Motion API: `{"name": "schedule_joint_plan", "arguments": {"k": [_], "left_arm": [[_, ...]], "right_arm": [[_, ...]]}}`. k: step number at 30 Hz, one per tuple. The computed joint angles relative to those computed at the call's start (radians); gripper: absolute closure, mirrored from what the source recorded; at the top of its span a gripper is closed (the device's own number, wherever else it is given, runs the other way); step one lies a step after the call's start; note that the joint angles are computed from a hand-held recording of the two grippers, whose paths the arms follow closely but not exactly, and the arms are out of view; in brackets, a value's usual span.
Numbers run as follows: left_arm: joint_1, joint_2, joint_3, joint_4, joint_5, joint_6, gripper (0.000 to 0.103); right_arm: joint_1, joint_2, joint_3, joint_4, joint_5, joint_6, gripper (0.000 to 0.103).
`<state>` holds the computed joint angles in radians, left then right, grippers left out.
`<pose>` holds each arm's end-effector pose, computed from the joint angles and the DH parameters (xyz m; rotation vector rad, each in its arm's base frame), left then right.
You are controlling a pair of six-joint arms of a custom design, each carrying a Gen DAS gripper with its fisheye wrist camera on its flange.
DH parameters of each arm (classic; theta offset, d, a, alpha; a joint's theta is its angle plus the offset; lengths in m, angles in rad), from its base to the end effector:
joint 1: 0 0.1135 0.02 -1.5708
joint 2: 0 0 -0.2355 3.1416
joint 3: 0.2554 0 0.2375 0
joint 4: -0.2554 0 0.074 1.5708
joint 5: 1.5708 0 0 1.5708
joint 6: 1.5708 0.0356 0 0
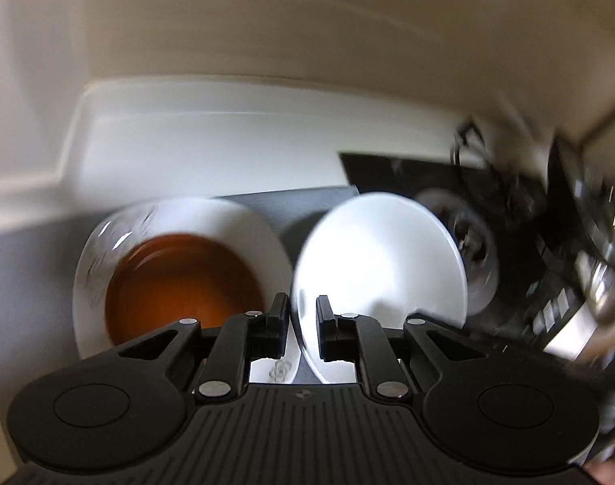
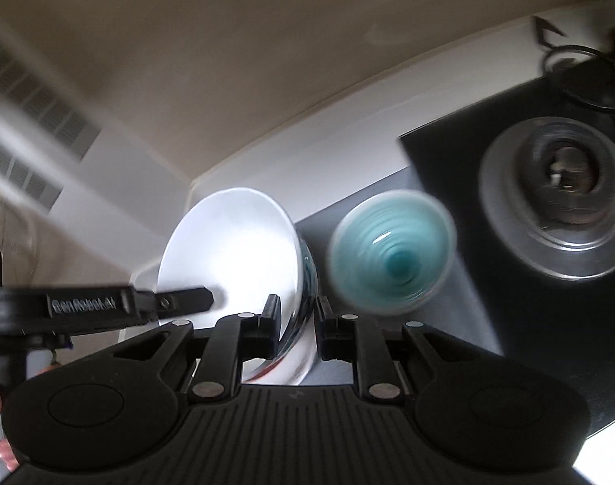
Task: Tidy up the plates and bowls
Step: 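Carry the white bowl over and lower it onto the blue-glazed bowl, then nest the white bowl into the blue-glazed bowl and grip both rims with the right tool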
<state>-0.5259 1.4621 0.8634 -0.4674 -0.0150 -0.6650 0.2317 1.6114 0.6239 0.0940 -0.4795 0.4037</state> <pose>0.2347 -0.1356 0.1717 -0.1922 2.6843 -0.3725 0.2613 0.0785 0.1078 0.0003 2.5213 0.8597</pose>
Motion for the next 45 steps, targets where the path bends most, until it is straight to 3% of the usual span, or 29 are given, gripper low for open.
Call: {"name": "schedule_joint_plan", "arguments": {"k": [3, 9, 14, 25, 30, 38, 45], "left_arm": [[-0.019, 0.129, 0.084, -0.006, 0.005, 0.029, 0.089], [0.025, 0.345, 0.247, -0.025, 0.132, 0.054, 0.09], [-0.023, 0.439, 0.389, -0.128, 0.041, 0.085, 0.09], [-0.037, 0.63, 0.6, -0.254, -0.026, 0.07, 0.09], [-0.039, 0.653, 0.614, -0.26, -0.036, 0.065, 0.09], [-0.065, 0.69, 0.653, -0.282, -0.072, 0.068, 0.087], [-0.037, 0.682, 0.611, -0.249, -0.019, 0.065, 0.086]], "right_arm": [[-0.062, 0.084, 0.009, 0.061, -0.026, 0.017, 0.085], [-0.135, 0.204, 0.047, 0.102, -0.028, -0.024, 0.086], [-0.143, 0.289, 0.081, 0.128, -0.025, -0.068, 0.086], [-0.098, 0.383, 0.17, 0.104, 0.034, -0.132, 0.087], [-0.072, 0.399, 0.177, 0.119, 0.077, -0.166, 0.087], [0.011, 0.374, 0.137, 0.17, 0.232, -0.276, 0.089], [0.06, 0.357, 0.121, 0.192, 0.317, -0.364, 0.088]]}}
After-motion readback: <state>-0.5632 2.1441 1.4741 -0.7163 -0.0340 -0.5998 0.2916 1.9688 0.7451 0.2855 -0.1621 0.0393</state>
